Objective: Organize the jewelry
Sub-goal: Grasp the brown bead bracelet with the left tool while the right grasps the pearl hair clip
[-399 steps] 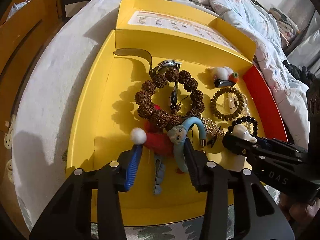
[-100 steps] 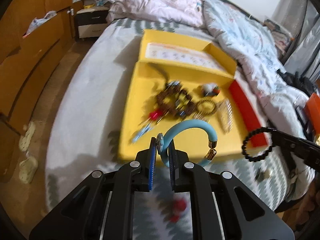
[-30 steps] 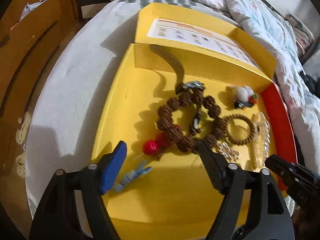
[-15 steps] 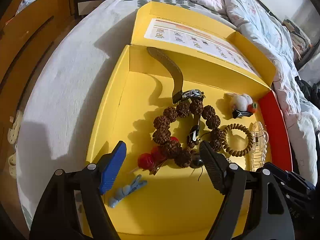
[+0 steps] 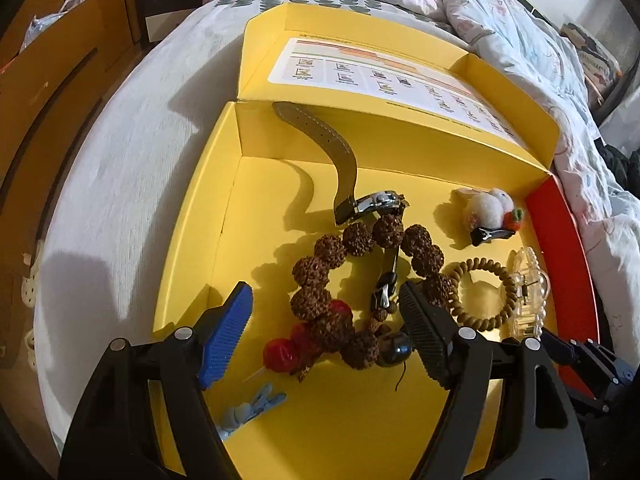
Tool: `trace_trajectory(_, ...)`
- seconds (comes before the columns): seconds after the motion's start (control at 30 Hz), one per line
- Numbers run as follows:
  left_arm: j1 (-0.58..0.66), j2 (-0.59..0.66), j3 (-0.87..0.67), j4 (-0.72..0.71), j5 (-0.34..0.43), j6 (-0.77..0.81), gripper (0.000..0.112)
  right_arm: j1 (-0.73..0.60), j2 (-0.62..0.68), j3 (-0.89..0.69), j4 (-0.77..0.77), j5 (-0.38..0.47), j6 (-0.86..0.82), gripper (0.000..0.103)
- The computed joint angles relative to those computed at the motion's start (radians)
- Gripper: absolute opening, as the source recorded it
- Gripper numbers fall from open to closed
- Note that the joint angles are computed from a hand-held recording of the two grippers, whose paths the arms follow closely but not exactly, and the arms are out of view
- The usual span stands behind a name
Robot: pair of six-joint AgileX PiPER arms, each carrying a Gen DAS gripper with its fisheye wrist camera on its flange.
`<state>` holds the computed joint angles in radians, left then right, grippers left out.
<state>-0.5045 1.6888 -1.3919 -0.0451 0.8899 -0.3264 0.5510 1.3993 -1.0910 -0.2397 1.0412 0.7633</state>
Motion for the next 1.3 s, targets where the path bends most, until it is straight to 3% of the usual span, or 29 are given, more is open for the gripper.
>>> trace_trajectory(0.17, -0.010, 0.032, -0.040, 0.018, 0.021, -0.005, 0.076, 0.007, 0.001, 0.010, -0.028, -0.018, 0.015, 0.043)
trace_trajectory(0.27, -0.018, 0.041, -0.049, 0.043, 0.034, -0.024, 0.074, -0.005, -0.005, 0.017, -0.026, -0.028, 0.024, 0.031)
trace_trajectory(0.33, -0.027, 0.039, -0.048, 0.072, 0.034, -0.047, 0.067, -0.014, -0.005, 0.016, -0.024, -0.024, 0.019, 0.021)
trace_trajectory(0.4, -0.021, 0.034, -0.045, 0.052, 0.029, -0.034, 0.050, -0.016, -0.007, 0.015, -0.021, -0.020, 0.020, 0.019)
trace_trajectory(0.47, 0.000, 0.030, -0.043, -0.007, 0.032, -0.008, 0.043, -0.008, -0.007, 0.013, -0.025, -0.013, 0.027, 0.018)
trace_trajectory(0.53, -0.009, 0.032, -0.045, 0.031, 0.044, -0.040, 0.026, -0.003, -0.012, 0.015, -0.025, -0.015, 0.032, 0.014)
trace_trajectory(0.57, -0.006, 0.034, -0.043, 0.026, 0.045, -0.035, 0.024, -0.003, -0.013, 0.014, -0.018, -0.016, 0.028, 0.014)
trace_trajectory(1.0, 0.049, -0.010, -0.008, -0.108, 0.012, 0.039, 0.020, -0.008, -0.058, 0.005, 0.008, -0.001, 0.019, 0.013)
trace_trajectory(1.3, 0.054, -0.113, -0.012, -0.174, 0.016, 0.081, 0.020, -0.017, -0.131, -0.022, 0.021, 0.023, 0.021, 0.013)
